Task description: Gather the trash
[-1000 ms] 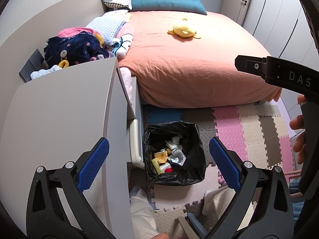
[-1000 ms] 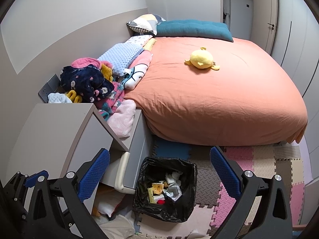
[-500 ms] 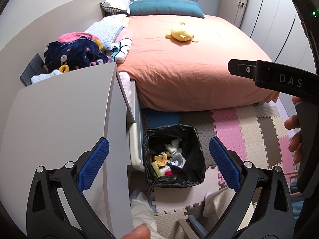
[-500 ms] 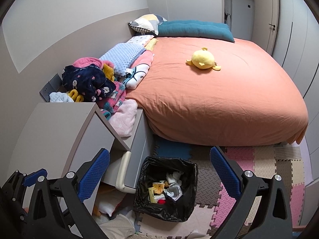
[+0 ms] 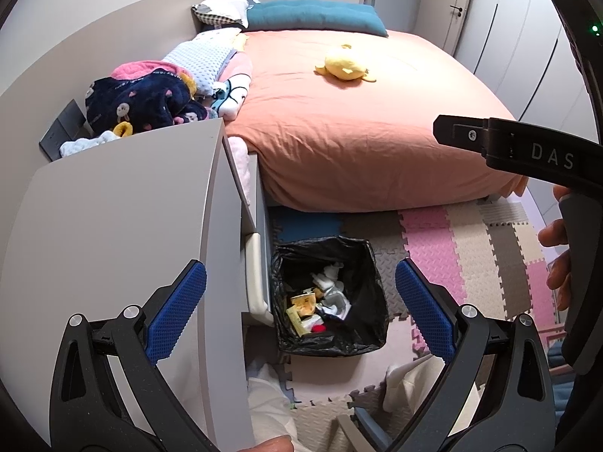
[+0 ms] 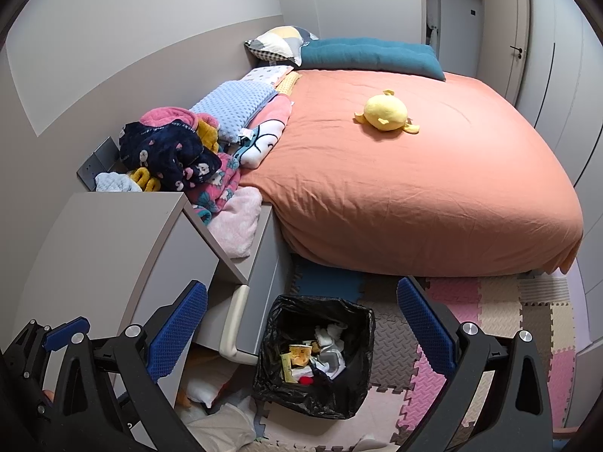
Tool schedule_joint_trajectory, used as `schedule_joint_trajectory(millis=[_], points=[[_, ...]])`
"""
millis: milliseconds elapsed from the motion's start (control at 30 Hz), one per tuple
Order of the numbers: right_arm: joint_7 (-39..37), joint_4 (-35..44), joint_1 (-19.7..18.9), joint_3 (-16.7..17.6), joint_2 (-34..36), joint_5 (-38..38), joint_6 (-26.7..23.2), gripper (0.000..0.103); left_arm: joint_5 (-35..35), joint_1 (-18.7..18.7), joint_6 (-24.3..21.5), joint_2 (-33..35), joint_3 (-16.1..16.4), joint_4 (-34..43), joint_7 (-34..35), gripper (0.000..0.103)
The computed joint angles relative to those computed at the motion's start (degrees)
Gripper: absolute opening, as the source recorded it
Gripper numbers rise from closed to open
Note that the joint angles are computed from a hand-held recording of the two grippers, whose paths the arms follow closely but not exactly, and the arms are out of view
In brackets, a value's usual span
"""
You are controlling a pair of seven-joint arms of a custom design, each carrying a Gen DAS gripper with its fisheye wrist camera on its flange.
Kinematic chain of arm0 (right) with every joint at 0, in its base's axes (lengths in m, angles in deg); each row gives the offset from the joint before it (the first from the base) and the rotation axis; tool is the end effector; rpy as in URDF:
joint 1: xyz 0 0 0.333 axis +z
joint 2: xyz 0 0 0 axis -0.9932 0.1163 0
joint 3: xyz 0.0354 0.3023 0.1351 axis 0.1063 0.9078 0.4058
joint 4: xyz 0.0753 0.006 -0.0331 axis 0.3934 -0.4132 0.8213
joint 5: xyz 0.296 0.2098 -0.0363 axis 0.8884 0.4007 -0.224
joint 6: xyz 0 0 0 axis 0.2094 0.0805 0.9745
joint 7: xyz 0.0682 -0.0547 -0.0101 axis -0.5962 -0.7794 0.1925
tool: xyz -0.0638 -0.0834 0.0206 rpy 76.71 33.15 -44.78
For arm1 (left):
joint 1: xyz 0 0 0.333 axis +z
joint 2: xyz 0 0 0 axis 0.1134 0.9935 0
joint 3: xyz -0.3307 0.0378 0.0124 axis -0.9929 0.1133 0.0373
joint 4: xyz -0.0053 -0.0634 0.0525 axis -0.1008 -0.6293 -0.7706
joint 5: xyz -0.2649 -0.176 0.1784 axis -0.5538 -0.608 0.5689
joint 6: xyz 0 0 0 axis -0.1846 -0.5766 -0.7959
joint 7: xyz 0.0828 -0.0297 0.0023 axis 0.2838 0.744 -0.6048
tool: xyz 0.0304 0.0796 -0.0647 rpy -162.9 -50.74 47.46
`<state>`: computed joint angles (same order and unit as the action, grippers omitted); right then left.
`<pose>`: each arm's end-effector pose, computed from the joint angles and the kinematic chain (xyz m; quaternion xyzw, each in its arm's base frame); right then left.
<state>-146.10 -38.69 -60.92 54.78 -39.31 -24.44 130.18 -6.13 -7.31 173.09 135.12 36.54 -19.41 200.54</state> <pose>0.6198 0.1921 0.3322 -0.4505 0.8245 -0.2601 0.2227 0.7028 -0.2994 0.3123 -0.3512 0.8900 -0.2734 0.0994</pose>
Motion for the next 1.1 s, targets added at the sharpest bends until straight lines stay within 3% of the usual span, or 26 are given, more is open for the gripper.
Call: schedule_joint_trajectory(millis=[333, 733, 900, 1100], points=[[0.0, 0.15, 0.08, 0.13, -0.04, 0.04, -0.4, 0.1, -0.06, 0.02, 0.5, -0.25, 0.0, -0.56, -0.49, 0.097], [-0.25, -0.07, 0.07, 0.03, -0.13, 0.21, -0.2, 0.1, -1.06, 1.12, -2.48, 0.35, -1.65, 0.79, 2.0, 0.097], [-0.1, -0.18, 0.04, 0.04, -0.18, 0.08, -0.17, 0.1, -1.77, 0.56, 2.47, -0.2, -1.12, -1.58, 2.2, 0.097], [-0.2, -0.32, -0.07, 0.12, -0.35, 0.2, -0.23, 0.1, -1.84, 0.36, 1.04, 0.25, -0.79, -0.53, 1.18, 0.097]])
